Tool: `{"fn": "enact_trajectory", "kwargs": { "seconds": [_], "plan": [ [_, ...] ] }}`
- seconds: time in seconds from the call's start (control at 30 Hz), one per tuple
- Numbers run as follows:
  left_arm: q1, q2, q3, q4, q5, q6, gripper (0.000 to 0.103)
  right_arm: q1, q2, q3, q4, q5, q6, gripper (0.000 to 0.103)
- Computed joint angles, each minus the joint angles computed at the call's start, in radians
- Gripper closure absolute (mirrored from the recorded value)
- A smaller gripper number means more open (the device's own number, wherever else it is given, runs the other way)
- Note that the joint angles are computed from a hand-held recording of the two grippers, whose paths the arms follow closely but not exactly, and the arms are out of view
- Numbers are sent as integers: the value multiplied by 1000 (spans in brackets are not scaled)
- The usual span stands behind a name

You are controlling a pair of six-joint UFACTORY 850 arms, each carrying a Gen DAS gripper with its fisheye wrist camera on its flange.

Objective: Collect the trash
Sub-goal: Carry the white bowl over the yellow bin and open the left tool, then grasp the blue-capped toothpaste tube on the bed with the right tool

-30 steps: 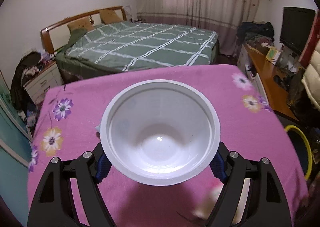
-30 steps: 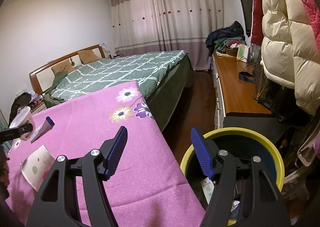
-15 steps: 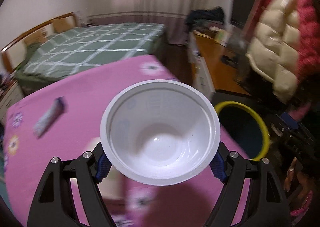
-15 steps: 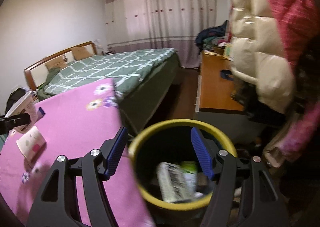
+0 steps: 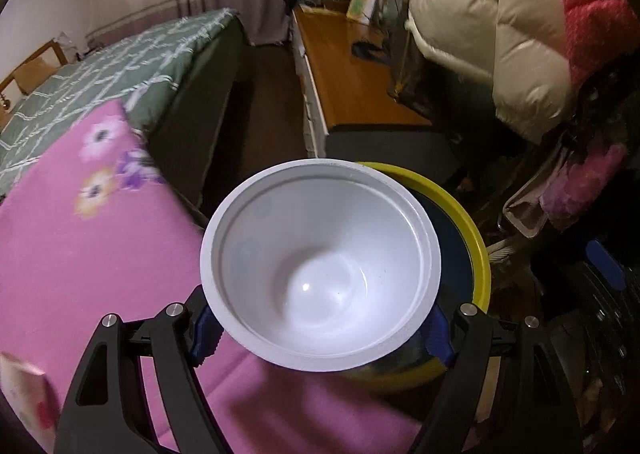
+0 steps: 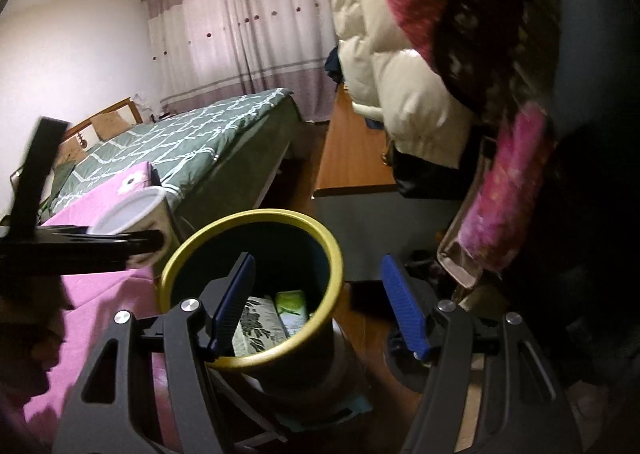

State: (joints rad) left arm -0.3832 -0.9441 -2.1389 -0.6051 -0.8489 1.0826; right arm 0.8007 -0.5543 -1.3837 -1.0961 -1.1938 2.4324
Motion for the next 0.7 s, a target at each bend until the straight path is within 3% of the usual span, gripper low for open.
{"fn": "enact_trajectory", "kwargs": {
  "seconds": [0.1, 0.2, 0.3, 0.53, 0.7],
  "plan": [
    [-27, -31, -26, 47, 18, -45, 23, 0, 16, 27, 2, 4, 24, 40],
    [-42, -51, -46, 92, 42, -95, 10, -1, 24, 42, 4, 7, 38, 40],
    [-37, -70, -76, 96, 32, -129, 10, -3, 23, 42, 2, 12, 45, 39],
    [64, 24, 38, -51, 11, -12, 10, -13, -1, 3, -28, 35, 18, 39],
    [152, 59, 102, -70, 2, 21, 10, -11, -32, -55, -55, 38, -24, 39]
  ]
}}
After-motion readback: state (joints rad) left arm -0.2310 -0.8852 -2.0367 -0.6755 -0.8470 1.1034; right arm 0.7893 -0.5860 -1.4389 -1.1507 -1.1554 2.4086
